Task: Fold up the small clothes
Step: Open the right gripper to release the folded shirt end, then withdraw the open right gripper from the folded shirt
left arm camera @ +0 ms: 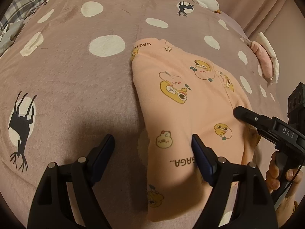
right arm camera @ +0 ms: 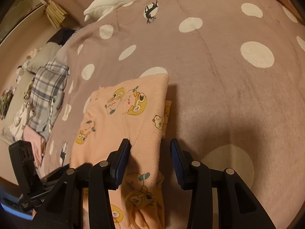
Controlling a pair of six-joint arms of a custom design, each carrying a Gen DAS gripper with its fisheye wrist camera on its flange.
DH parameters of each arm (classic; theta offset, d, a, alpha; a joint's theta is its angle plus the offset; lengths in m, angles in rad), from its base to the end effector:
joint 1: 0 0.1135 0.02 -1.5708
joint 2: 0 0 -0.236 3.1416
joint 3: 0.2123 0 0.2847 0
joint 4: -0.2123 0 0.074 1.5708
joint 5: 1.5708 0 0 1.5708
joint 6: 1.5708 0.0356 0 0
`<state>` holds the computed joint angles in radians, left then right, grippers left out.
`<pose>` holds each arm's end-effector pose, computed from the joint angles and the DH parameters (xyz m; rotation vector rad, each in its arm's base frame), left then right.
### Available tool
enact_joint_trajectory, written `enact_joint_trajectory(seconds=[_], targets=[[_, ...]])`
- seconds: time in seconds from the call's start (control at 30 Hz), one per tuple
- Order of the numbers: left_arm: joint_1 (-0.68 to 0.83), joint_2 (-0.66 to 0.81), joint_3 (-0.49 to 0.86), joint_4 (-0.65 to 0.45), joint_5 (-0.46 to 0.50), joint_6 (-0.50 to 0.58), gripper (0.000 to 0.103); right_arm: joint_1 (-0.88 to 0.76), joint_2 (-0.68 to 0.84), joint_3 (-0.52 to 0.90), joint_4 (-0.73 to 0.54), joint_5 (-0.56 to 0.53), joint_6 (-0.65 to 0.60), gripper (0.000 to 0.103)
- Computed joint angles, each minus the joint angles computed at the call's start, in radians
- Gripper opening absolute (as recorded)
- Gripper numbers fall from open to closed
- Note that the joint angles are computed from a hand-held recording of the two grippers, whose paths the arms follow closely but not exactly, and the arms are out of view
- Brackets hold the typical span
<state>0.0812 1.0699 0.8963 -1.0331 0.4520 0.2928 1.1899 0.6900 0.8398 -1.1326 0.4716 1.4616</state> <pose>0.2294 0.0031 0.2324 0.3927 2.6321 -0.5097 0.0756 0.1452 0.2766 0.5164 2.4411 0.5859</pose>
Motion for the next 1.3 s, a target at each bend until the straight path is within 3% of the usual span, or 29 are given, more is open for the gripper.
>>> enact_joint_trajectory(seconds=[1.3], targets=[[0.106,-0.068,-0.02,-0.086,0.002,0.096,0.083,0.06,0.006,0.025,-0.117,0.047,0.126,0.042]])
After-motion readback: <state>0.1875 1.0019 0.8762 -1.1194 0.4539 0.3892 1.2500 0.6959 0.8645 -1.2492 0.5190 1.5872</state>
